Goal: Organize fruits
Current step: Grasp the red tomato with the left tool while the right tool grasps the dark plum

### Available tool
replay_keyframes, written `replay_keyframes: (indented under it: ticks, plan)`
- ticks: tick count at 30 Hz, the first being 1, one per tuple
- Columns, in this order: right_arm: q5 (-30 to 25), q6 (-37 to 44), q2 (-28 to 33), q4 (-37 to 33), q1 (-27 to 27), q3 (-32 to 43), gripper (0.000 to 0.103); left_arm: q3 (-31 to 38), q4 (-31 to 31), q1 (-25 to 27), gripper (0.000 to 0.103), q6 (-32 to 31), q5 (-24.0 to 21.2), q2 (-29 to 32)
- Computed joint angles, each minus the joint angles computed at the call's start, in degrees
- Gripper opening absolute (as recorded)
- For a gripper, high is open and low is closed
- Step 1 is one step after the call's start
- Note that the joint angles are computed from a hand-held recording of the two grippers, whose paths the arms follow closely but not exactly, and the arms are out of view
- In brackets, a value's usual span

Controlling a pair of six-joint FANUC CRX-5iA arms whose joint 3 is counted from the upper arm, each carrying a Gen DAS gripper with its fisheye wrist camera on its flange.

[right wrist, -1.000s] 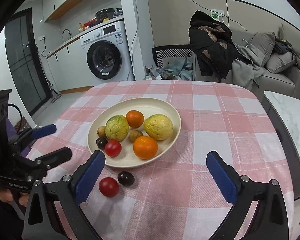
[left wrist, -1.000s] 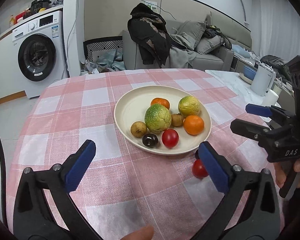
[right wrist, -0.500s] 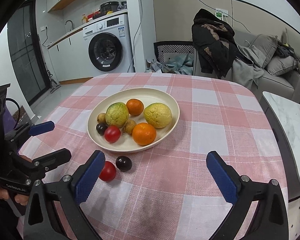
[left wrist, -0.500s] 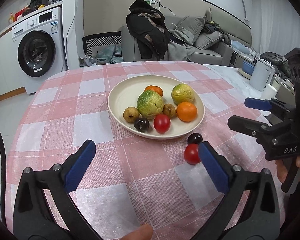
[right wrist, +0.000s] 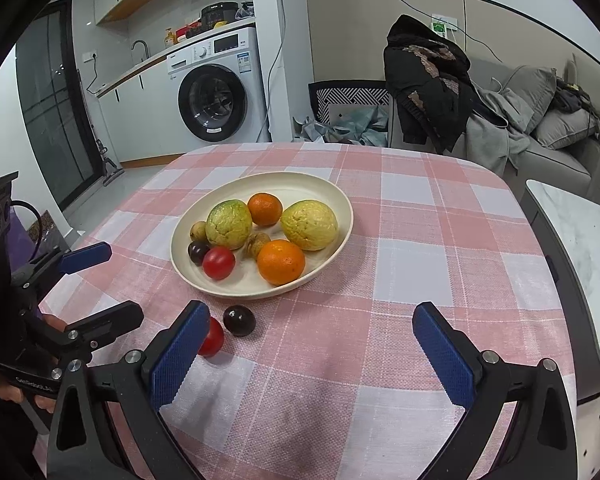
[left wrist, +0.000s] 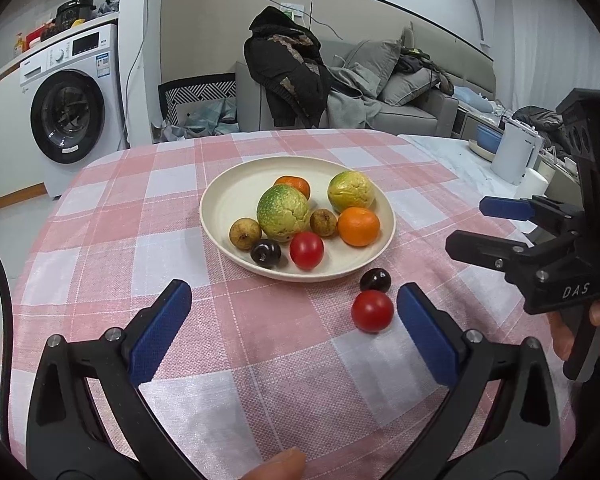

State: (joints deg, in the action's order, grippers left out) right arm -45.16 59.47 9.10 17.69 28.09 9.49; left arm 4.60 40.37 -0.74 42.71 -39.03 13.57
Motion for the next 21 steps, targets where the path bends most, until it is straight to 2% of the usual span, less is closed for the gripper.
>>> replay_keyframes:
  ticks: [8,12,21]
  plan:
    - [-0.4,0.4,-0.1,-0.2,-0.4,0.0,0.103,-1.6,1.8,-0.6,0.102,-1.8,1.7,-0.9]
    - [-0.5,-0.1,-0.2,0.3,-0.5,-0.3,0.103,-1.3,1.4,-1.0,0.102,-1.8,0.7,-0.7]
    - [-1.6,-1.9,-0.2,0.8,-1.2,-0.1,0.103,3.9,-8.6,-2.7,0.102,4.9,-3.6,1.6]
